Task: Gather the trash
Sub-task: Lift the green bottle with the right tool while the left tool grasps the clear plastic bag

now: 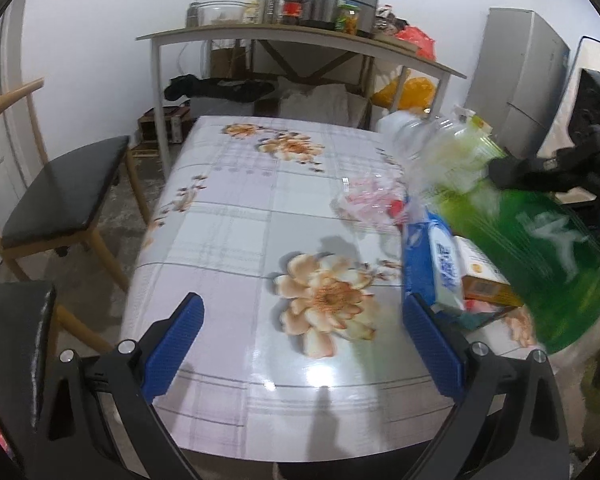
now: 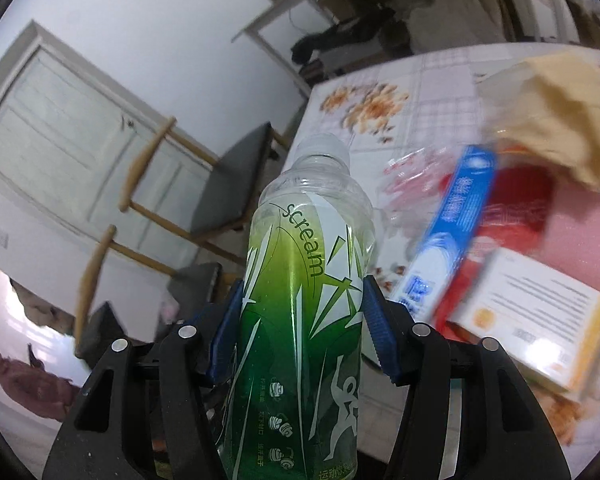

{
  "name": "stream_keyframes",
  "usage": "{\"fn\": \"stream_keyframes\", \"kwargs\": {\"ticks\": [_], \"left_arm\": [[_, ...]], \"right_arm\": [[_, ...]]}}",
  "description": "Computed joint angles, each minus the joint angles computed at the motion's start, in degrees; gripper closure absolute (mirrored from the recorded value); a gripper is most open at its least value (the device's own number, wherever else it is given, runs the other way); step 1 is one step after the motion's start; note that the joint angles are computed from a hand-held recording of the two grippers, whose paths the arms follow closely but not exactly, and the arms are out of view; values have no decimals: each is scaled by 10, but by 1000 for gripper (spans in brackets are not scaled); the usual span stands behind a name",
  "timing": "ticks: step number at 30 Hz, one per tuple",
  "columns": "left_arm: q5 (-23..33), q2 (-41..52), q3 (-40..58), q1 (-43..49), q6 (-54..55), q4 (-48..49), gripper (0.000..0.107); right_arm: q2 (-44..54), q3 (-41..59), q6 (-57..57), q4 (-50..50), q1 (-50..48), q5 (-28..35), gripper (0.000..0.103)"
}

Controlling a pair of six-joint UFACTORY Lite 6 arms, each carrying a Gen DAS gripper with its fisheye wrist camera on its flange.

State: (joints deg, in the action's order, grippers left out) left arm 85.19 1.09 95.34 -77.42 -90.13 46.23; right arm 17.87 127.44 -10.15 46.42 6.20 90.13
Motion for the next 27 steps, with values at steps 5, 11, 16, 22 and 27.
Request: {"fn": "stream_keyframes", "kwargs": {"ticks": [5,11,16,22,27], "left_arm": [[-44,45,51,19,43,-9,10],[-94,124,149,53,107,-25,10],[-137,189,239,86,160,-60,10],[-118,294,401,129,248,-78,10],[-122,342,486,207,317,-114,11]], "right_arm": [[0,48,-22,41,-160,75,48],[-25,-2,-70,23,-307,84,48],[-73,-141,-125,-24,-378,36,48],[-91,-224,-145,-43,-412,4,48],[-77,-227,-154,-54,-424,-6,48]]}}
